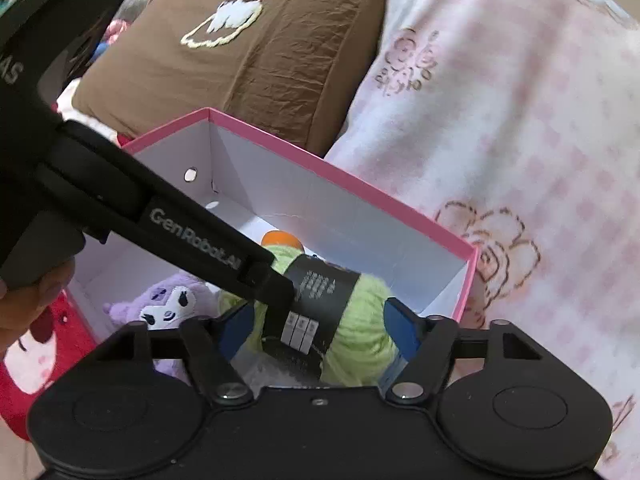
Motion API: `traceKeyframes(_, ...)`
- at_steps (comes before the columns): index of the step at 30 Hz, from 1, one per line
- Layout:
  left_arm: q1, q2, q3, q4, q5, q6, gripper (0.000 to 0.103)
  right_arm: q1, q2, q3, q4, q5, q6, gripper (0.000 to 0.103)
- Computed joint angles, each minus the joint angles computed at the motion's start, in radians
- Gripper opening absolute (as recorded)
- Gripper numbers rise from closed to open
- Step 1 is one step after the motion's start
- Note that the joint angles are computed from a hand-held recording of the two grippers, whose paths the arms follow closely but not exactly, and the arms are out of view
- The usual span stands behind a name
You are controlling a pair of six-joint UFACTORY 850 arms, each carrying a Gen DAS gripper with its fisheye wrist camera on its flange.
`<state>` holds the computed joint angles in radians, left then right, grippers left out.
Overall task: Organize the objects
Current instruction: 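Lower the yarn ball into the box and open the left tool, then withdraw the left tool up and away from the pink box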
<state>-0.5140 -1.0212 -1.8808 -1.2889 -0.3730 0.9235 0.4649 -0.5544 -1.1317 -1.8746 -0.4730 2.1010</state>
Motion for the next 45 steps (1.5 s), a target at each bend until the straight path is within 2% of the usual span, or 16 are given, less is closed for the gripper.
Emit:
traceKeyframes(3, -0.004, -0.006, -0.006, -0.064, -0.017, 0.057, 0.036, 0.002, -0.008, 0.005, -0.003, -0.001, 0.027, 0.045)
traceKeyframes(7, -0.012, -0.019, -0.024, -0.096, 0.006, 0.065, 0.037, 0.002, -0.020, -0.002, 0.005, -0.027, 0.020, 0.045)
traceKeyframes(9, -0.011, -0.028, -0.044, -0.016, 0.008, -0.029, 0.040, -0.001, -0.026, -0.007, -0.002, -0.041, 0.023, 0.044)
traceKeyframes(15, -0.023, -0.029, -0.040, 0.110, 0.040, -0.105, 0.040, 0.012, -0.048, -0.036, 0.095, -0.078, -0.105, 0.045)
traceKeyframes(18, -0.018, -0.040, -0.041, 0.010, 0.014, -0.059, 0.041, 0.003, -0.020, 0.005, -0.035, -0.041, 0.053, 0.046)
traceKeyframes(20, -0.012, -0.043, -0.043, 0.007, -0.016, -0.107, 0.043, -0.001, 0.013, 0.059, -0.143, -0.034, 0.217, 0.048)
traceKeyframes(22, -0.017, -0.022, -0.016, 0.020, 0.012, -0.110, 0.047, -0.005, 0.041, 0.101, -0.226, -0.029, 0.373, 0.049)
traceKeyframes(24, -0.026, 0.007, 0.017, 0.086, 0.049, -0.127, 0.048, -0.009, 0.072, 0.147, -0.333, -0.030, 0.553, 0.051)
traceKeyframes(25, -0.028, 0.023, 0.028, 0.177, 0.052, -0.191, 0.048, -0.008, 0.089, 0.170, -0.378, -0.033, 0.629, 0.052)
traceKeyframes(27, -0.033, 0.062, 0.074, 0.249, 0.072, -0.230, 0.052, 0.008, 0.115, 0.209, -0.409, -0.070, 0.696, 0.061)
traceKeyframes(29, -0.035, 0.110, 0.136, 0.254, 0.097, -0.238, 0.055, 0.045, 0.126, 0.238, -0.332, -0.154, 0.653, 0.068)
traceKeyframes(30, -0.034, 0.129, 0.160, 0.235, 0.090, -0.222, 0.057, 0.056, 0.133, 0.249, -0.312, -0.164, 0.654, 0.068)
traceKeyframes(33, -0.037, 0.182, 0.216, 0.336, 0.097, -0.332, 0.061, 0.074, 0.159, 0.276, -0.303, -0.174, 0.693, 0.068)
traceKeyframes(36, -0.041, 0.241, 0.279, 0.383, 0.117, -0.365, 0.063, 0.089, 0.193, 0.291, -0.268, -0.161, 0.671, 0.069)
traceKeyframes(40, -0.056, 0.306, 0.333, 0.602, 0.147, -0.513, 0.063, 0.126, 0.224, 0.281, -0.067, -0.163, 0.466, 0.070)
traceKeyframes(45, -0.067, 0.386, 0.402, 0.695, 0.154, -0.594, 0.066, 0.150, 0.281, 0.293, 0.044, -0.160, 0.387, 0.070)
